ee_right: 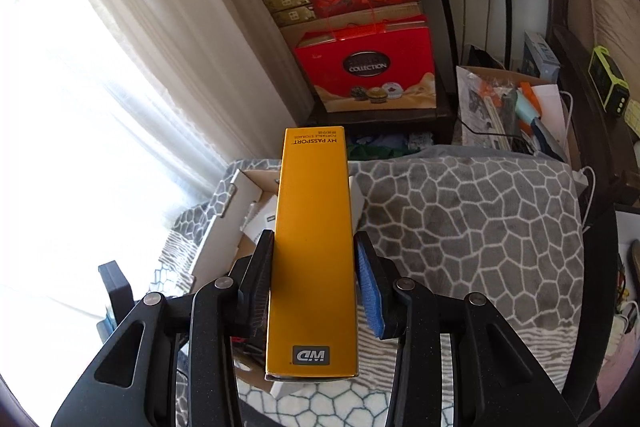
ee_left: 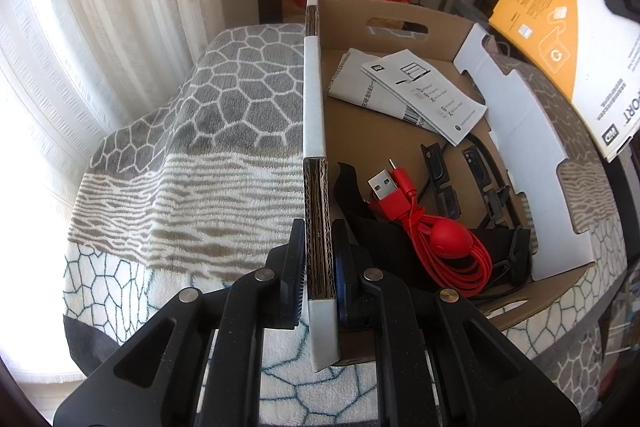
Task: Organize objects
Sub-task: 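Lift the box and carry it over the tray with the right gripper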
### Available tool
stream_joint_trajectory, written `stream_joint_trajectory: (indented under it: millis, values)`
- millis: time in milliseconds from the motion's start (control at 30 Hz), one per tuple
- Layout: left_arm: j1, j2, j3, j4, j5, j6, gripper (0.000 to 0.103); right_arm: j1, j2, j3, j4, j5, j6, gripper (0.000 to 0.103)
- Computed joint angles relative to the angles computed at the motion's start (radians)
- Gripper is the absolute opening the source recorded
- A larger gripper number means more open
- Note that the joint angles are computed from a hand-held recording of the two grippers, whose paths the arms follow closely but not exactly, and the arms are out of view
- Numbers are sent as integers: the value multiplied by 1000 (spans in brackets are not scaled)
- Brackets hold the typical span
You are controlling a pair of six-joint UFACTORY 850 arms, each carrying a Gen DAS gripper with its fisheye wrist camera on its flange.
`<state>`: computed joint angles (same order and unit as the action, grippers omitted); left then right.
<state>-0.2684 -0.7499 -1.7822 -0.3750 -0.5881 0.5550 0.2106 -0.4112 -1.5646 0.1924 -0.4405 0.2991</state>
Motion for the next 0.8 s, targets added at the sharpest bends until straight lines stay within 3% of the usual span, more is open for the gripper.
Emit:
stream_joint_trajectory:
  millis: [200,367,567,800]
  values:
    - [0,0,0,-1,0,-1,11,16,-63,-46,129,6,-103,39]
    - [-2,1,1,3,2,-5,11,8,-114,-67,373,29,-260,39]
    - [-2,3,3,-2,1,-4,11,-17,-181,-76,788,2,-526,39]
    - [-1,2,2,-5,1,-2,11,-21,-219,-75,937,25,-610,40]
